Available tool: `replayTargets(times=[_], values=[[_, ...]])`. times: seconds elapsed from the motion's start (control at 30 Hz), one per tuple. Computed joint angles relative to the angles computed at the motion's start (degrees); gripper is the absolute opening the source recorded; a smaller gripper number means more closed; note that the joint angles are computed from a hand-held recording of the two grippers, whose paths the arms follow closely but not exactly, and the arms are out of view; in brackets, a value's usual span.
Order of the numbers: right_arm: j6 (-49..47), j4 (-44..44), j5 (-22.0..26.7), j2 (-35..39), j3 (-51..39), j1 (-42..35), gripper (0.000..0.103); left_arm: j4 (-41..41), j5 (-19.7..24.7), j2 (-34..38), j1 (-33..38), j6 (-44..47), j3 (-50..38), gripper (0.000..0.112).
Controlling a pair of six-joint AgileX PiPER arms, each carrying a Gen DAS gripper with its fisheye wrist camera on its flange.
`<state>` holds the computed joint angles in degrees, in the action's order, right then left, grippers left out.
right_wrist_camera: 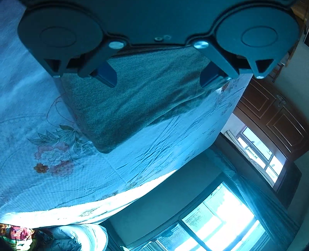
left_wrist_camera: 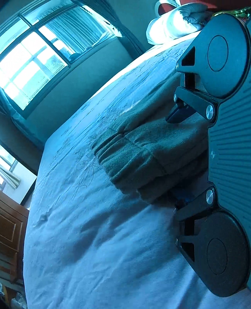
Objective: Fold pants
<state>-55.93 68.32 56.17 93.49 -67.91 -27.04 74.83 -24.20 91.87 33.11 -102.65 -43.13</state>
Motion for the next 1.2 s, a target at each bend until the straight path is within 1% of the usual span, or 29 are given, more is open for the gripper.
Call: replayTargets(times=[0.1,0.13,0.17,0.2,0.23,0.27,0.33,0.4,0.43,0.53,0.6,0.63,0.7,0.73,0.77,0.8,0.83,0.87,0.9,0.93,0.97,1.0,1.03,1.07,1.13,1.2], values=[[0.10,-1.18,-4.83,-1.05,0.95,3.22,0.088,-2.90,-3.85,4.19,1.42,5.05,-2.24,0.072],[0.30,-2.15,-6.97,-1.45,1.29,4.82,0.088,-3.84,-4.67,4.79,1.72,6.58,-2.33,0.067],[1.06,-3.51,-9.46,-2.11,1.78,6.44,0.088,-5.37,-3.76,4.76,1.48,8.65,-2.08,0.050],[1.83,-5.40,-12.77,-3.14,2.58,8.89,0.088,-6.83,-5.07,4.97,2.14,11.01,-1.41,0.047],[2.07,-6.90,-14.86,-3.76,3.12,10.85,0.091,-9.06,-6.54,4.99,2.62,13.69,-0.51,0.042],[2.54,-8.57,-17.07,-4.47,3.76,12.93,0.092,-10.52,-6.53,4.61,2.46,15.80,0.02,0.040],[3.41,-13.10,-21.92,-6.13,5.31,17.96,0.095,-13.03,-5.10,2.98,1.41,19.82,0.90,0.039],[3.64,-17.17,-24.72,-7.27,6.47,22.38,0.095,-12.86,-4.12,1.87,0.90,20.43,0.88,0.039],[4.22,-19.53,-26.47,-7.99,7.24,24.67,0.096,-11.43,-3.43,1.23,0.69,19.36,0.67,0.039],[-0.04,-19.07,-31.27,-10.27,10.65,29.28,0.096,-4.31,-2.38,-0.12,1.04,13.77,-0.66,0.039],[-0.98,-20.33,-34.03,-10.81,12.15,31.70,0.097,-1.43,-2.18,-0.75,1.35,12.18,-0.99,0.039],[0.70,-23.17,-35.58,-10.74,12.58,33.11,0.097,-0.44,-2.08,-0.89,1.50,11.73,-1.17,0.039],[7.53,-33.34,-37.78,-9.48,13.22,36.06,0.097,0.74,-1.94,-1.99,1.76,11.34,-0.61,0.039],[9.00,-36.09,-40.38,-9.51,14.58,37.33,0.097,0.51,-1.73,-2.26,1.56,11.76,-0.36,0.039],[8.90,-36.97,-42.35,-9.70,15.67,38.05,0.097,0.23,-1.21,-2.50,1.25,12.24,-0.28,0.039],[11.10,-39.02,-42.03,-9.66,15.23,38.26,0.097,0.02,-0.65,-2.78,0.91,12.73,-0.23,0.039],[11.15,-38.78,-40.71,-9.90,14.37,37.86,0.097,-0.58,0.02,-3.51,0.47,13.56,0.39,0.039],[8.95,-36.25,-40.52,-10.67,14.44,37.46,0.097,-0.10,0.22,-3.70,0.41,13.09,0.37,0.039],[4.51,-31.43,-41.17,-11.79,15.29,37.25,0.097,0.56,0.31,-3.93,0.41,12.42,0.33,0.039],[1.89,-28.90,-39.88,-11.92,15.13,36.73,0.097,0.73,0.32,-3.89,0.44,12.44,0.13,0.039],[0.96,-28.66,-38.46,-10.99,14.64,36.43,0.097,0.97,0.55,-4.08,0.35,12.34,0.08,0.038],[2.09,-30.72,-39.09,-9.34,14.62,37.07,0.097,0.48,1.01,-4.50,-0.10,12.94,0.16,0.038],[2.25,-31.13,-39.57,-9.33,14.84,37.25,0.097,-0.42,1.86,-5.12,-0.77,13.98,0.38,0.037],[0.84,-29.25,-38.07,-8.92,13.83,36.49,0.097,-0.77,3.21,-5.82,-1.65,14.77,0.45,0.037],[-5.71,-19.35,-34.56,-10.54,13.42,33.33,0.097,0.19,6.88,-7.66,-3.96,14.83,0.34,0.036],[-13.66,-7.89,-28.94,-13.45,13.89,27.49,0.097,1.33,8.70,-9.92,-5.72,13.90,0.25,0.034]])
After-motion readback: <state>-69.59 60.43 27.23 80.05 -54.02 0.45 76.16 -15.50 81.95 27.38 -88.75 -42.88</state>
